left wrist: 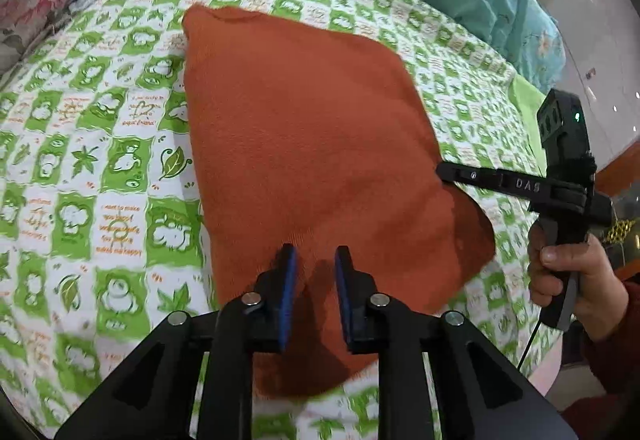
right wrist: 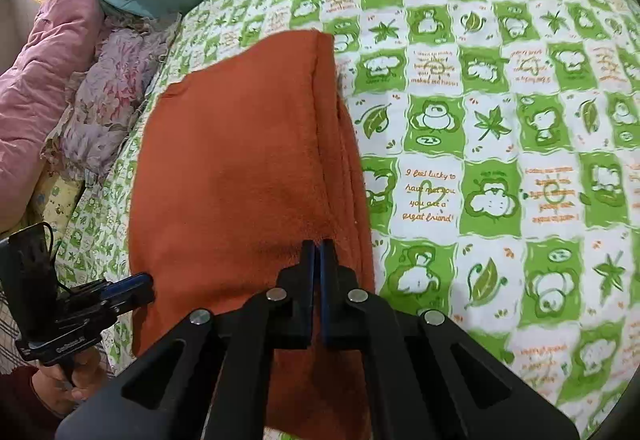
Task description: Fold small clothes
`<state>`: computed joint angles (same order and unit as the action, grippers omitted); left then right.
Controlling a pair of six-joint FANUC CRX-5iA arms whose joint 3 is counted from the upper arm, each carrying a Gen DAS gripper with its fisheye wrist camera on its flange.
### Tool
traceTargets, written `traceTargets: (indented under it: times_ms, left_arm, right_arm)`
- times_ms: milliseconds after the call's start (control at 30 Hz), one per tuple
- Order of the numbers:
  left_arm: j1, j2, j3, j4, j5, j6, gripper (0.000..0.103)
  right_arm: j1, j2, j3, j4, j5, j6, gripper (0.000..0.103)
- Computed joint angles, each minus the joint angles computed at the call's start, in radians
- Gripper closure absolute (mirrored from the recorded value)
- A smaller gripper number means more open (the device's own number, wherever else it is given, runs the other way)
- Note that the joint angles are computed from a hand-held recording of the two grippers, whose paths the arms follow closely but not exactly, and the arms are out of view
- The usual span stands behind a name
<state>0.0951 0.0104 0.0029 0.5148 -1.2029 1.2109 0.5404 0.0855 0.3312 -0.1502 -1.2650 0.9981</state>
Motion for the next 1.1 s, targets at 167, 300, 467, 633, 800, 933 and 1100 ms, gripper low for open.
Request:
traceTargets:
  times_ms: [167, 300, 467, 633, 800, 933, 1100]
  left_arm:
    - [0.005, -0.044, -0.024, -0.021, -0.027, -0.013, 0.078]
    - [0.012, -0.08, -0.047, -0.05, -0.028, 0.004, 0.066]
    - [0.019, -0.1, -0.082, -0.068, -0.028, 0.0, 0.059]
    - [0.001, -0.088, -0.099, -0.138, -0.01, 0.024, 0.056]
    - [0.002, -0.088, -0.114, -0.139, 0.003, 0.035, 0.055]
    - [-0.008, -0.09, -0.111, -0.157, 0.006, 0.035, 0.055]
    - [-0.008, -0.094, -0.1, -0.164, -0.012, 0.049, 0.054]
  right_arm:
    - [0.047, -0.063, -0.028, 0.038, -0.008, 0.0, 0.097]
    - [0.093, -0.104, -0.064, 0.077, -0.036, -0.012, 0.096]
    - [0.113, -0.13, -0.118, 0.076, -0.06, -0.054, 0.096]
    - [0.103, -0.132, -0.171, 0.077, -0.046, -0.067, 0.097]
    - [0.118, -0.139, -0.189, 0.098, -0.031, -0.072, 0.097]
    - [0.102, -0.148, -0.2, 0.07, -0.02, -0.082, 0.097]
    - [0.101, -0.16, -0.216, 0.068, -0.014, -0.096, 0.101]
